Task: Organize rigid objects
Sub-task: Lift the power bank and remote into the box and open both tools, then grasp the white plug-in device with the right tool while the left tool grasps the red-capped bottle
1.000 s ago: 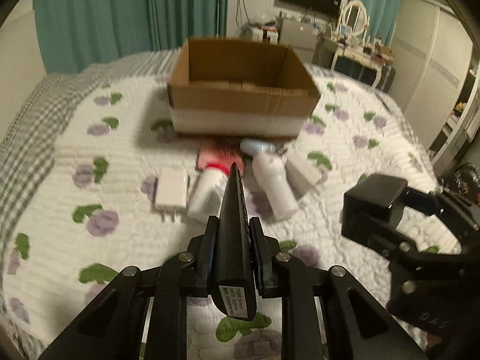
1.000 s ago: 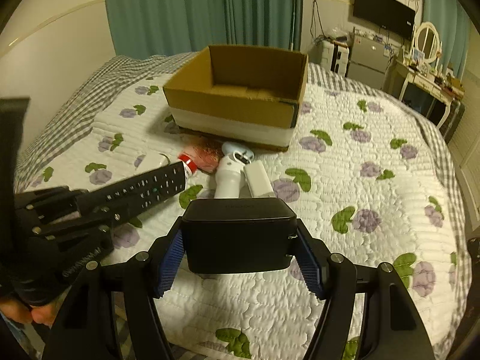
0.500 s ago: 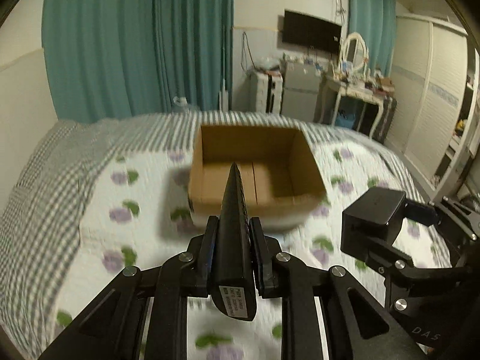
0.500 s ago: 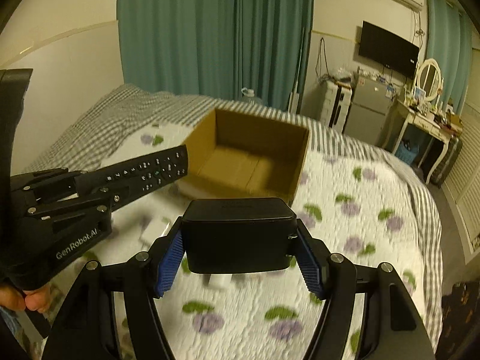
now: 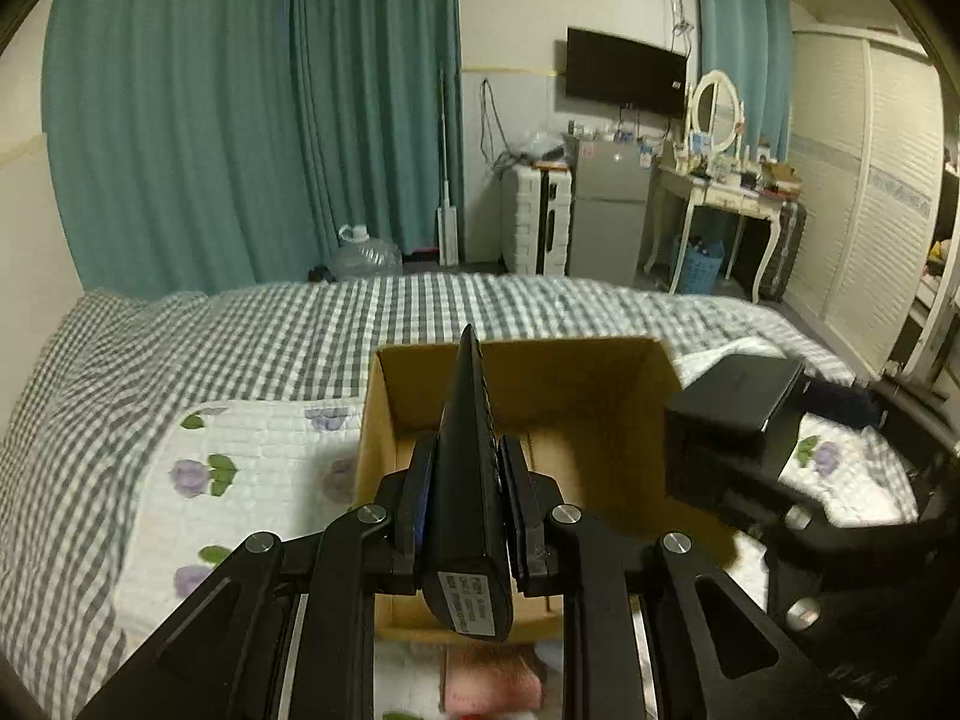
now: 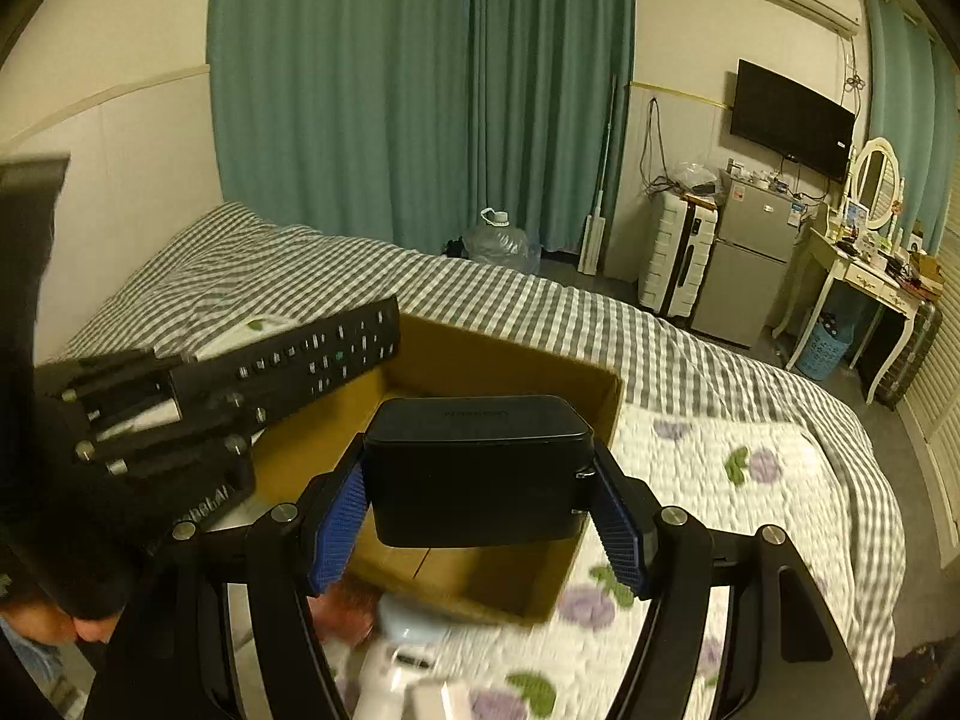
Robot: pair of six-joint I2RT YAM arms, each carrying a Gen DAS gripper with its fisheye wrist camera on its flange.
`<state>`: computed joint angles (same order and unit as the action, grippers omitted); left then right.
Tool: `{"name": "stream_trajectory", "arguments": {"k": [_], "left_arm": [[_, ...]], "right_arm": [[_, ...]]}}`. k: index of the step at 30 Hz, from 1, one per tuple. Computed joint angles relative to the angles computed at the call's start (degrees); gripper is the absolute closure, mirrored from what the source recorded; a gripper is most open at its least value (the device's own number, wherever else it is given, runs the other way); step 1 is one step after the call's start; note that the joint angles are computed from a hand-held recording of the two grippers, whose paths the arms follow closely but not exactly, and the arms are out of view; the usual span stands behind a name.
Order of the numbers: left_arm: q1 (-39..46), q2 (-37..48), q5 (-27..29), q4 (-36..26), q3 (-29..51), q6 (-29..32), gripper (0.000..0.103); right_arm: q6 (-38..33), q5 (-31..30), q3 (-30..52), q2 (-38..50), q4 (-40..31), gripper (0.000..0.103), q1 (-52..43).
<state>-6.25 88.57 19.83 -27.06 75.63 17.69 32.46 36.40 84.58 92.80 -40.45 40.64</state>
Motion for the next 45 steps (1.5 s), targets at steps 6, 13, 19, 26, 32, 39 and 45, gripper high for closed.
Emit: {"name": "stream_trajectory", "arguments": {"k": [6,13,19,26,32,39,45], "left_arm": [[-1.9,7.9,-3.0,3.5,2.5,-1.2,0.083],[-3.6,9.7,-4.7,6.8,1.0,0.2,0.079],[-3.9,7.8,-7.3,6.0,0.3,-0.3,0.046],[-1.5,4.7,-6.2,2.2,0.0,-0.3,0.045],[0.5,0.5,-4.8,-0.2,-2.2,-0.3,0.044],[4.8,-7.3,-1.0,-4.3,-5.9,2.2,0.042],[10.2,-13.7,3.1,-8.6,-9.9,6.2,0.042]], "right_arm": [[-5.9,-4.1,-0.8,3.2,7.5,0.035,-6.3],[-6.5,-9.2,-7.2,4.5,14.5,0.035,-10.3],[-6.0,-9.7,-10.6,2.8,15.6,0.035,-10.8],[-6.5,-10.8,-9.6,3.7,15.6,0.035,-10.4],[-6.8,-7.9,-10.9,1.1,17.0,0.023,-8.2],[-1.0,-1.6,-13.1,-6.6,8.9,0.019,-1.1],[9.9,4.0,-11.8,-8.7,-2.2,0.017,8.3]]}}
